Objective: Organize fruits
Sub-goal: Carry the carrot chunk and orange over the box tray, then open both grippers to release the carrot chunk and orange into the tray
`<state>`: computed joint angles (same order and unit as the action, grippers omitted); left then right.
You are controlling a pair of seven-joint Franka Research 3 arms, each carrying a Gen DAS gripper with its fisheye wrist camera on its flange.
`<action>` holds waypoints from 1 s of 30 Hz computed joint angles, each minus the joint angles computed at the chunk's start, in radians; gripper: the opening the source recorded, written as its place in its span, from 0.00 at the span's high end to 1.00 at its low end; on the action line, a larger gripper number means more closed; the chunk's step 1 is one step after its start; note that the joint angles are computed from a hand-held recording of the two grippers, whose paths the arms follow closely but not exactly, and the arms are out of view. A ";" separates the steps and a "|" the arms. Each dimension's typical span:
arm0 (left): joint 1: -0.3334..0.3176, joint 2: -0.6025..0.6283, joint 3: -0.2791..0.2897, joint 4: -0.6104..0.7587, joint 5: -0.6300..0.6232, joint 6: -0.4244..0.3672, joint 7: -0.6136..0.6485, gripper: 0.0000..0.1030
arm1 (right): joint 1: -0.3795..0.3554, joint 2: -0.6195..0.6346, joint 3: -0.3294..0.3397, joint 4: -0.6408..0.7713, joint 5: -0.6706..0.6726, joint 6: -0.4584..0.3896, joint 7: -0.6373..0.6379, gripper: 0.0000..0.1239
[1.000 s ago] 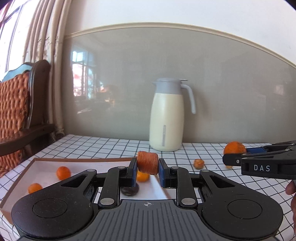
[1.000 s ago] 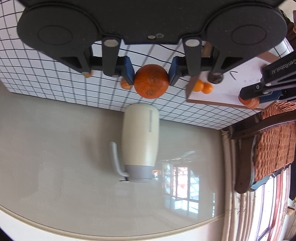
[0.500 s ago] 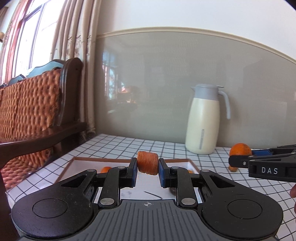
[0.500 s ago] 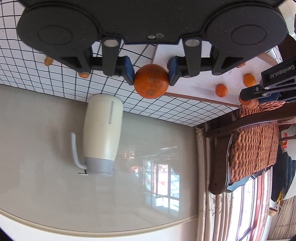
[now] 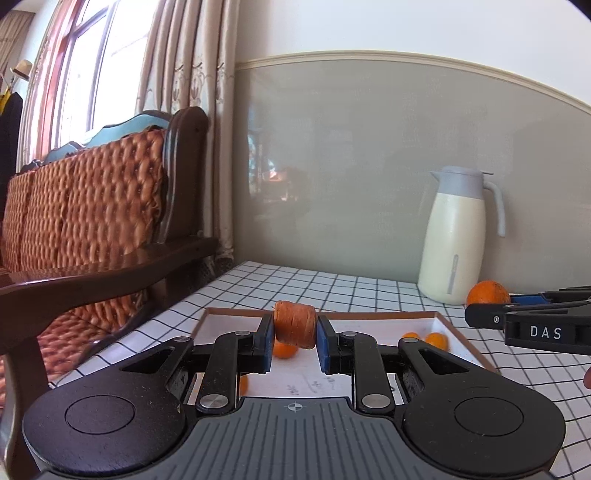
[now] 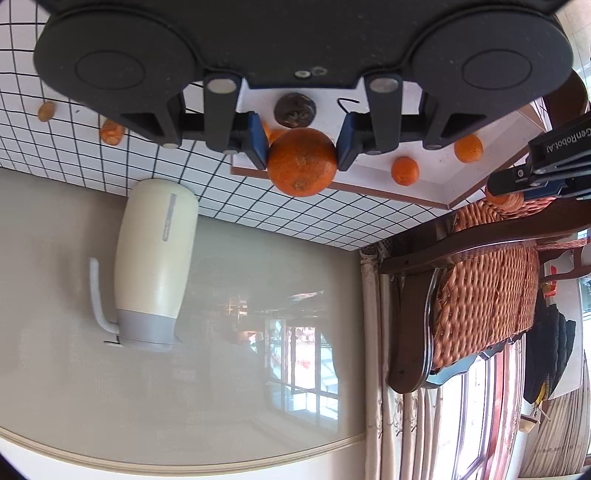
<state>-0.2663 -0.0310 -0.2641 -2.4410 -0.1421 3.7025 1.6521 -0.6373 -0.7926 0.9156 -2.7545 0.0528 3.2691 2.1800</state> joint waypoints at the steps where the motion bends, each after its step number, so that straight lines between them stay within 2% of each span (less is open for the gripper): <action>1: 0.004 0.002 0.005 0.004 0.007 -0.005 -0.004 0.77 | -0.012 0.006 0.012 0.007 0.000 0.006 0.004 0.75; 7: 0.012 0.033 0.019 0.050 0.005 -0.016 0.006 0.77 | -0.093 0.043 0.085 0.056 0.002 0.026 0.011 0.75; 10: 0.002 0.064 0.027 0.100 -0.040 -0.035 0.053 0.77 | -0.142 0.058 0.115 0.087 0.001 0.030 0.006 0.75; 14: -0.018 0.112 0.053 0.171 -0.081 -0.085 0.077 0.77 | -0.196 0.085 0.143 0.120 -0.004 0.027 -0.006 0.75; 16: -0.018 0.138 0.066 0.204 -0.052 -0.107 0.041 0.77 | -0.219 0.092 0.157 0.131 -0.009 0.021 -0.010 0.75; 29: -0.143 0.254 0.188 0.338 -0.061 -0.190 0.066 0.77 | -0.315 0.250 0.187 0.193 -0.032 0.028 -0.067 0.75; 30: -0.126 0.262 0.176 0.343 -0.031 -0.190 0.039 0.77 | -0.310 0.278 0.179 0.205 -0.043 0.007 -0.086 0.74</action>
